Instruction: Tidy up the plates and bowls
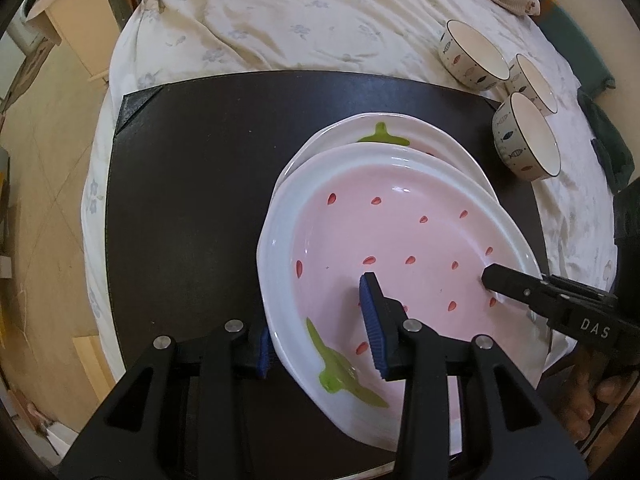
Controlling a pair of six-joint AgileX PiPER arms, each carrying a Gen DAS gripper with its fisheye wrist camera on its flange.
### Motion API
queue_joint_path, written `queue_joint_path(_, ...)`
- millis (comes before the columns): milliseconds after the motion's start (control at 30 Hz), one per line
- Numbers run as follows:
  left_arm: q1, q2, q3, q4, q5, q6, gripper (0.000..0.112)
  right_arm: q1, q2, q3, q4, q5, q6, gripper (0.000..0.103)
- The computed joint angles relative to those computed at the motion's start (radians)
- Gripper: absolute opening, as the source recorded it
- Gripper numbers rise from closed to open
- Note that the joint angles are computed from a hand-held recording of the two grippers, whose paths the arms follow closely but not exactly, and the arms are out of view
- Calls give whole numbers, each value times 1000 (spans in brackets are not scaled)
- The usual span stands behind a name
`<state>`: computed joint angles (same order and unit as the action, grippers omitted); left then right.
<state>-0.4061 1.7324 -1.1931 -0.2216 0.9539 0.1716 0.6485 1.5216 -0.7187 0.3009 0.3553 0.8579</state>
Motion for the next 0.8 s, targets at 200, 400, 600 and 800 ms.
queue_joint_path(200, -41, 3, -15, 127, 20, -74, 34, -9, 6, -10, 22, 18, -22, 27)
queue_joint_path(400, -28, -9, -27, 79, 8, 9, 33, -40, 10, 5, 112, 1, -120, 24)
queue_joint_path(600, -56, 6, -31, 135, -9, -20, 33, -36, 36, -18, 111, 11, -126, 24)
queue_joint_path(800, -129, -9, 17, 246, -69, -38, 33, -38, 54, -34, 154, 30, -182, 24)
